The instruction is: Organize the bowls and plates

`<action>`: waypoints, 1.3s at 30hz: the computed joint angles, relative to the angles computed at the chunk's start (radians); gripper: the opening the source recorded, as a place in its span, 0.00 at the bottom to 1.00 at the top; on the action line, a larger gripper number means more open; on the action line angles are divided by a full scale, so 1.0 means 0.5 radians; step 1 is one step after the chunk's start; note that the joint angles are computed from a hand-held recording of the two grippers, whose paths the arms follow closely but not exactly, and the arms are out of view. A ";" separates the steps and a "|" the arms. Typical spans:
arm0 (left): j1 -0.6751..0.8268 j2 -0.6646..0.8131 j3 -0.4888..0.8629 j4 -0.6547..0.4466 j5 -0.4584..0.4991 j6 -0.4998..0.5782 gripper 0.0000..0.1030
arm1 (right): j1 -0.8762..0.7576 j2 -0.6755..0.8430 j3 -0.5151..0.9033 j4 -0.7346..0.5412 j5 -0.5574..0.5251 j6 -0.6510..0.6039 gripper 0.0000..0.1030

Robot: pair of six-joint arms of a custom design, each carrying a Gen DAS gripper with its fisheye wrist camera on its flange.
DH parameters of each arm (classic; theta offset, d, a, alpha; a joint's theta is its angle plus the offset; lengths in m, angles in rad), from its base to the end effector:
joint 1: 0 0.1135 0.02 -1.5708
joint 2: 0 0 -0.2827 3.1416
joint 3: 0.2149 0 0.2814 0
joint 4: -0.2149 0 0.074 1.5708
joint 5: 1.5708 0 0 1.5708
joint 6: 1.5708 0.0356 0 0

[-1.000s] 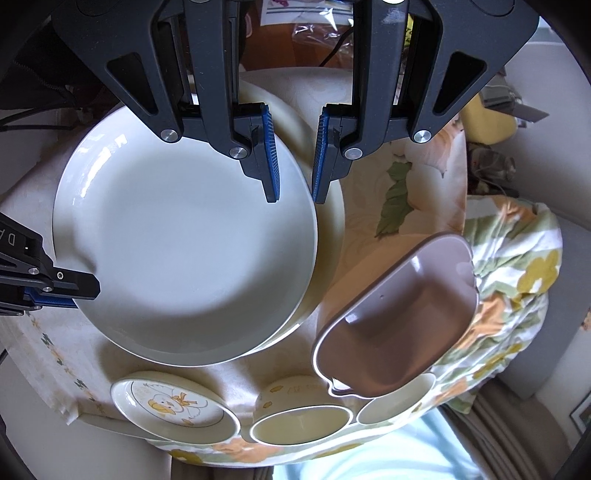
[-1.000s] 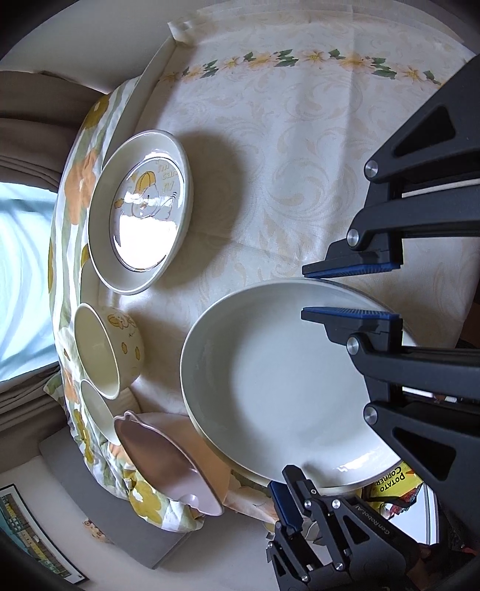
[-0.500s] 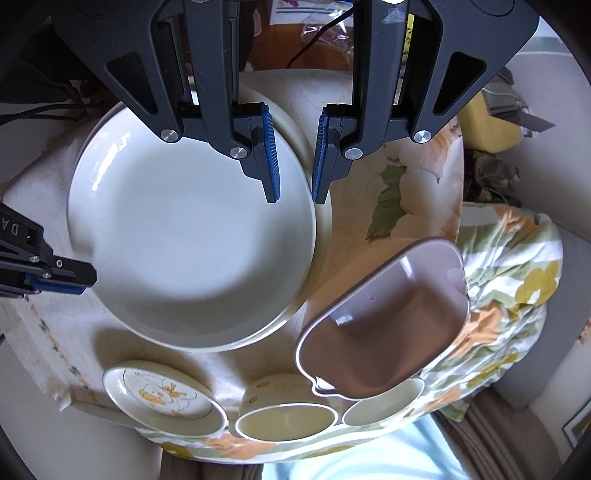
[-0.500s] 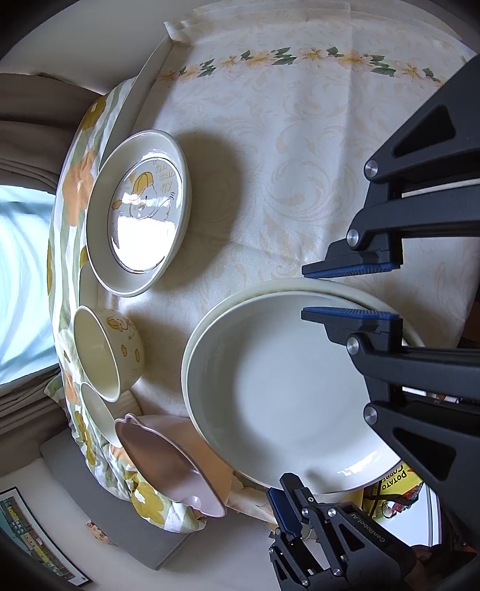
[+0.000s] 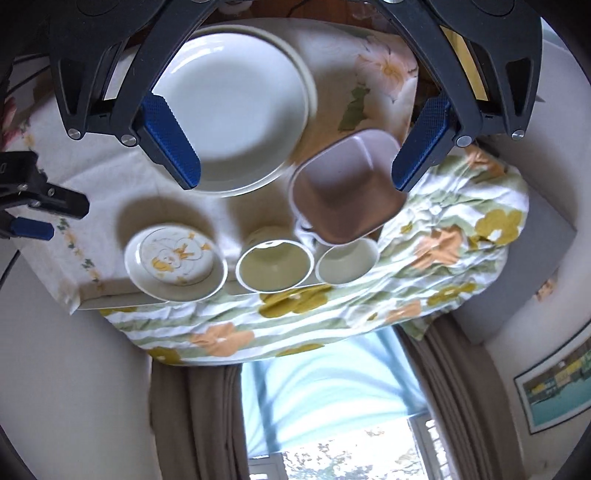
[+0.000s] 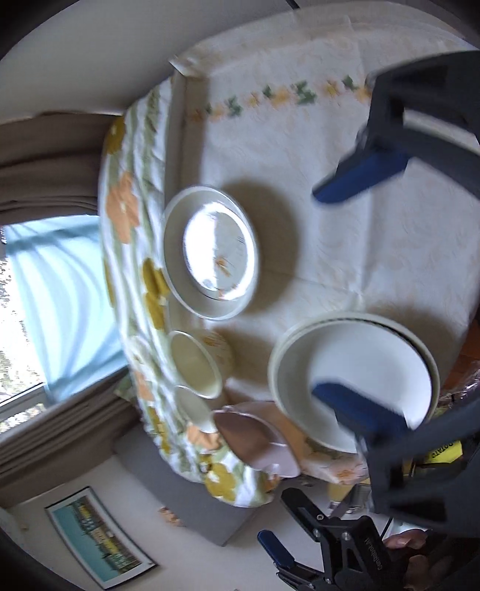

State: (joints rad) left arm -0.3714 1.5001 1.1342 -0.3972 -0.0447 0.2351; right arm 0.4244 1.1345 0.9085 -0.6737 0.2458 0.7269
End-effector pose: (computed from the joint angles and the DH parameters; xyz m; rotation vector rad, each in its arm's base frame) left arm 0.3336 -0.1282 0.2774 0.6754 2.2331 -0.0159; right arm 0.2308 0.0948 0.2816 0.4721 2.3988 0.2106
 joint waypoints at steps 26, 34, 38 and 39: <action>-0.134 1.725 1.898 -1.034 0.757 -0.864 0.74 | -1.302 1.058 0.753 -0.232 -1.146 -1.110 0.70; -0.146 2.197 2.486 -1.305 0.791 -0.880 0.53 | -1.287 1.532 1.020 -0.242 -1.207 -1.206 0.50; -0.154 2.313 2.663 -1.395 0.776 -0.869 0.45 | -1.296 1.626 1.090 -0.244 -1.254 -1.228 0.32; -0.152 2.319 2.672 -1.396 0.770 -0.868 0.40 | -1.297 1.644 1.103 -0.247 -1.258 -1.233 0.32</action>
State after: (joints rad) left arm -0.4476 2.6596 2.4702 -1.0950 0.3406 -0.1990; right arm -0.2243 1.9566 1.4599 -0.7975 -0.3834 0.1103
